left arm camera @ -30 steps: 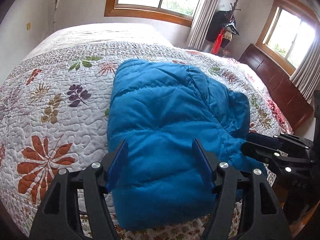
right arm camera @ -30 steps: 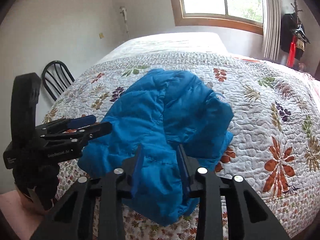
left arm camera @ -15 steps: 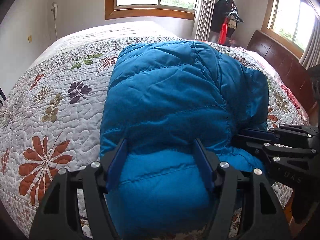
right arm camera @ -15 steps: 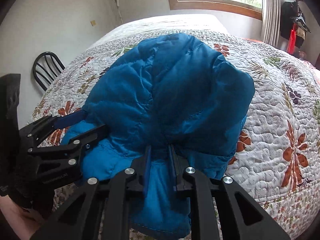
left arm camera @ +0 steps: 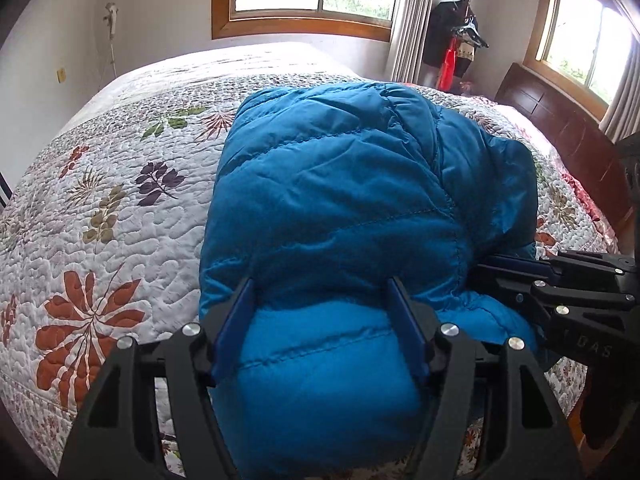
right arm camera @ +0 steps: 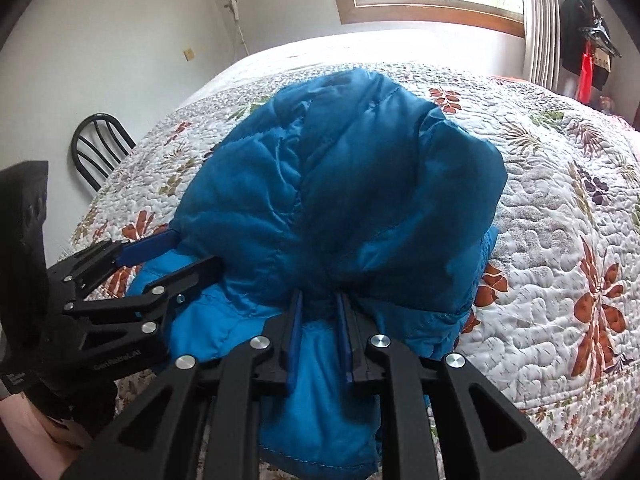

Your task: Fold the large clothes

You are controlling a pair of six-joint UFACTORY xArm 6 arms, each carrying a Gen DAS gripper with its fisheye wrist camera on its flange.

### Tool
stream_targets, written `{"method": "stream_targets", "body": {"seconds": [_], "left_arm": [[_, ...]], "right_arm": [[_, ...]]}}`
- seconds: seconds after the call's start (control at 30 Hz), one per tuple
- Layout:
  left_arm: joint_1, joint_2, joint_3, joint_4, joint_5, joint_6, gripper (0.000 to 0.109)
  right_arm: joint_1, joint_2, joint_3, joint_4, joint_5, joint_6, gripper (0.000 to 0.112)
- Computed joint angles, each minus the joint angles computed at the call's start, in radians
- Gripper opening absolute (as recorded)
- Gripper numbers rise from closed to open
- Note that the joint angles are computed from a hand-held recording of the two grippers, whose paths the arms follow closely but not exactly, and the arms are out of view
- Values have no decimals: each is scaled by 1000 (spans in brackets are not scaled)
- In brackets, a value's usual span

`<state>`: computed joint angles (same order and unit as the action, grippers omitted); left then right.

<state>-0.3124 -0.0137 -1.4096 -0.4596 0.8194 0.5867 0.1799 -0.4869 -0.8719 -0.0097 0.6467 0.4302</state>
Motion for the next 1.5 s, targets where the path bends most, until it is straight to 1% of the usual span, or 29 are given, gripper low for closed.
{"method": "stream_targets", "body": {"seconds": [0.03,0.13,0.17,0.2,0.23,0.27,0.33,0.37,0.4,0.47,0.53,0.6,0.67,0.7,0.73,0.8,0.83,0.87,0.9,0.93,0.97,1.0,1.03,1.1,1.17,1.23,1.33,1.4,1.5], "left_arm": [[4,-3,-7,-4,12,0,66],[15,-21,-13,-22,29,16,64],[21,-27,-15,-29,30,23,65],[28,-28,-22,-41,37,34,69],[37,-26,-31,-52,45,41,71],[45,-24,-38,-58,46,42,73],[61,-10,-58,-60,41,39,76],[70,5,-78,-64,50,36,80],[84,31,-110,-75,78,36,83],[112,95,-187,-97,149,26,83],[136,167,-270,-118,223,25,85],[158,254,-372,-145,334,20,90],[185,335,-465,-215,442,10,91],[199,383,-525,-256,509,7,91],[206,418,-569,-279,553,2,91],[210,475,-634,-328,626,1,93],[207,492,-650,-342,649,5,95],[200,496,-648,-348,652,12,98],[193,492,-639,-346,644,17,97],[190,483,-627,-348,636,22,97],[190,474,-614,-353,628,31,93],[190,453,-586,-359,610,47,86],[187,425,-550,-361,582,62,83],[180,380,-496,-356,535,77,76],[179,339,-454,-357,491,89,72],[185,308,-431,-366,452,100,68],[200,296,-440,-365,398,101,68],[213,309,-469,-360,367,93,68],[243,366,-561,-353,346,58,68]], "right_arm": [[-1,-14,3,6,-3,-2,15],[5,-68,19,-4,-10,-3,24],[5,-86,25,-7,-14,1,31],[3,-105,32,-15,-17,13,46],[0,-120,37,-39,-14,38,53],[-3,-133,42,-68,-12,63,58],[-18,-149,49,-92,-2,92,58],[-32,-153,55,-67,-3,81,63],[-50,-155,65,-17,-9,49,66],[-84,-148,81,86,-13,-12,74],[-118,-130,93,200,-13,-89,79],[-152,-110,106,345,-10,-181,88],[-183,-82,114,505,-8,-285,94],[-197,-68,115,567,-3,-325,98],[-207,-53,115,628,2,-366,99],[-228,-16,108,776,25,-464,100],[-239,6,101,847,42,-512,100],[-248,27,93,907,59,-559,100],[-252,42,88,958,70,-601,98],[-255,55,82,1022,84,-659,92],[-253,63,74,1048,92,-686,86],[-243,63,69,1033,78,-687,80],[-234,60,63,1008,71,-684,76],[-218,55,46,957,57,-671,64],[-198,56,24,926,34,-674,58],[-167,78,-16,876,4,-678,55],[-126,157,-118,797,-12,-667,54],[-108,231,-209,783,-12,-686,54],[-94,369,-372,800,17,-729,54]]}}
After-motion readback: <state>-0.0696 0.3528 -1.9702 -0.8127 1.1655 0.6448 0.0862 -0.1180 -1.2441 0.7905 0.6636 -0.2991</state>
